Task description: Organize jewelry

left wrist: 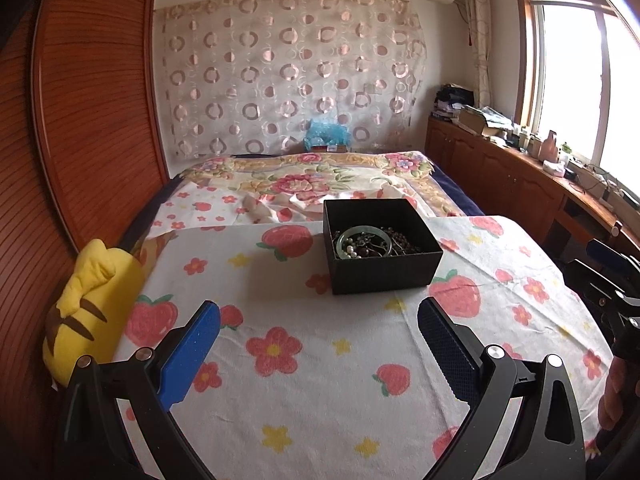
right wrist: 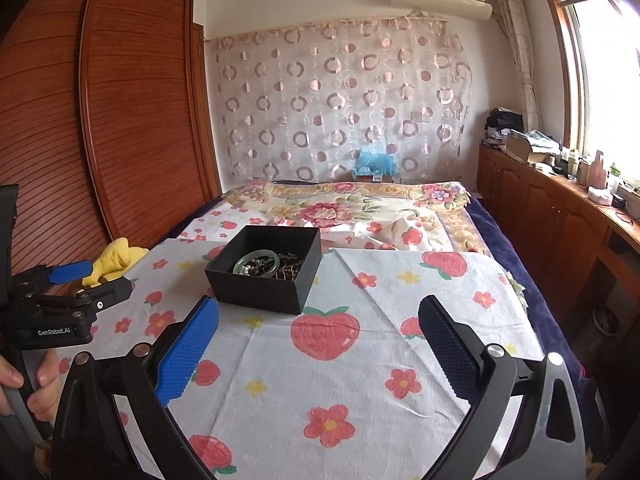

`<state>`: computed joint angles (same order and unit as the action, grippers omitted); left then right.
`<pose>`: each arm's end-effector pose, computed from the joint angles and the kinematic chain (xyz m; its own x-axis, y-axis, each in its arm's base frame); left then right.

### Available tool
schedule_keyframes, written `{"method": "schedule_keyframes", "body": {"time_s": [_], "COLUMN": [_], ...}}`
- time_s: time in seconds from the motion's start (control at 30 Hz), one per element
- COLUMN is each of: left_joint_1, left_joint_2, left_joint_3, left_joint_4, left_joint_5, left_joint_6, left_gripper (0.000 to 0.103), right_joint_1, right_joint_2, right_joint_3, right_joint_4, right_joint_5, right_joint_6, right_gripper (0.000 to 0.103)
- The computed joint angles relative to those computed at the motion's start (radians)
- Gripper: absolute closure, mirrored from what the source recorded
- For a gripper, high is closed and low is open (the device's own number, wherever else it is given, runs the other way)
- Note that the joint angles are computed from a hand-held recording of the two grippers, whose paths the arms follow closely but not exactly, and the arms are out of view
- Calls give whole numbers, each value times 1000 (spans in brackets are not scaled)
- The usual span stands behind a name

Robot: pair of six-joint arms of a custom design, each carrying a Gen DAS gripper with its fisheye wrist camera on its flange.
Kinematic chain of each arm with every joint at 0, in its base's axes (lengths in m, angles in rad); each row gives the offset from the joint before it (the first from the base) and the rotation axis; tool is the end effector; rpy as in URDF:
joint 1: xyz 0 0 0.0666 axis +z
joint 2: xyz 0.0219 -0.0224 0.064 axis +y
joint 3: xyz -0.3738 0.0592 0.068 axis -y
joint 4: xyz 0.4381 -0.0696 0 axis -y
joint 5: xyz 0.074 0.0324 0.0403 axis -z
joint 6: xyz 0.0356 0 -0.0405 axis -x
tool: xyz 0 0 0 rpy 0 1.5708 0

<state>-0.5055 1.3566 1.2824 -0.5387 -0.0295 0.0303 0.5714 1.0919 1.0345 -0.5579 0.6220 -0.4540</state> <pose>0.4687 -0.2587 0.4146 -0.5171 0.2516 -0.8181 0.4475 0.8943 -0.0078 0.3742 0.2155 0.4090 -0.4536 0.1321 -0.8814 0.1776 0.9825 0.0559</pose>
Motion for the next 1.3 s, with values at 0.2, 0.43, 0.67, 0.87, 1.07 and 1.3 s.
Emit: {"method": "schedule_keyframes", "body": {"time_s": [0.2, 0.43, 0.67, 0.87, 1.07, 1.3], "left_joint_1": [-2, -5, -5, -4, 1, 0], "left_joint_2": [-10, -12, -14, -15, -23, -22], "left_joint_3": [-11, -9, -11, -10, -16, -15], "left_joint_4": [5, -7, -6, 9, 29, 28], "left_joint_5": [-1, 0, 2, 6, 20, 22], "left_joint_6": [-4, 0, 0, 6, 9, 7], "left_gripper": [8, 8, 8, 8, 8, 8], "right_joint_1": [-2, 1, 0, -3, -3, -3], "right_joint_2": [-3, -6, -6, -1, -1, -1], "right_joint_3": [-2, -1, -1, 3, 3, 3], "right_joint_4": [1, -2, -2, -1, -1, 1], "right_joint_5": [-4, -1, 1, 0, -2, 1], "right_joint_6": [-2, -6, -8, -7, -8, -7], "right_gripper": [2, 2, 2, 2, 2, 2]}}
